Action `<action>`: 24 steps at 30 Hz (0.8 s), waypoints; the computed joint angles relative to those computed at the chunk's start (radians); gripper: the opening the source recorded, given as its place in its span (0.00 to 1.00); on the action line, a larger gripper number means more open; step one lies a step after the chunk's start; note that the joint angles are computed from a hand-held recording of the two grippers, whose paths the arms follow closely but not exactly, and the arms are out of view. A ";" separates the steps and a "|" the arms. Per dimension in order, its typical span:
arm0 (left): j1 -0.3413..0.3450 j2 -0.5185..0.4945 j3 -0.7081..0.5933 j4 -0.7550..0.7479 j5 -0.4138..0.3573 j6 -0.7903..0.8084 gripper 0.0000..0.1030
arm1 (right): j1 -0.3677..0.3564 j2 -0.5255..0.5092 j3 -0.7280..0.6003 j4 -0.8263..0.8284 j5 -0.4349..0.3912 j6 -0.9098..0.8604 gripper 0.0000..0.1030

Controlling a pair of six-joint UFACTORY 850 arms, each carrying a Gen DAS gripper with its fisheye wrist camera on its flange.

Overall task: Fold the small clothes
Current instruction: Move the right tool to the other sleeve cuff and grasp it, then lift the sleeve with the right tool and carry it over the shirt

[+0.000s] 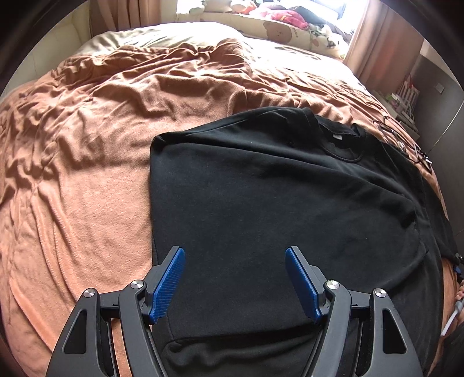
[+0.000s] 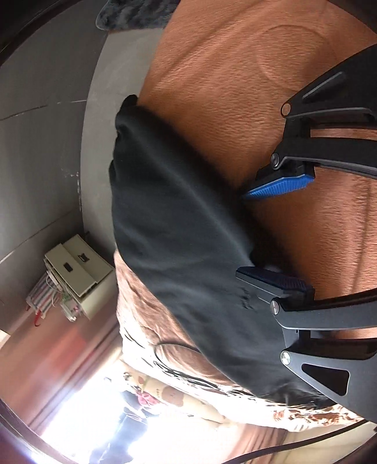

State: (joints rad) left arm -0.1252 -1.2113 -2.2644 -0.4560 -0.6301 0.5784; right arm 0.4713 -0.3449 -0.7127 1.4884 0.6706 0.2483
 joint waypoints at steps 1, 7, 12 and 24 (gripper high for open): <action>0.000 -0.001 -0.002 0.005 0.002 0.000 0.71 | -0.002 -0.003 0.000 -0.004 0.002 0.015 0.36; 0.001 -0.011 -0.021 0.051 0.009 -0.015 0.71 | -0.042 -0.010 0.030 -0.083 0.030 0.145 0.20; 0.008 -0.022 -0.047 0.056 -0.001 -0.027 0.71 | -0.032 -0.009 0.034 -0.089 0.068 0.151 0.05; 0.023 -0.005 -0.028 -0.004 -0.002 0.007 0.71 | 0.085 0.044 -0.120 0.008 0.245 -0.276 0.03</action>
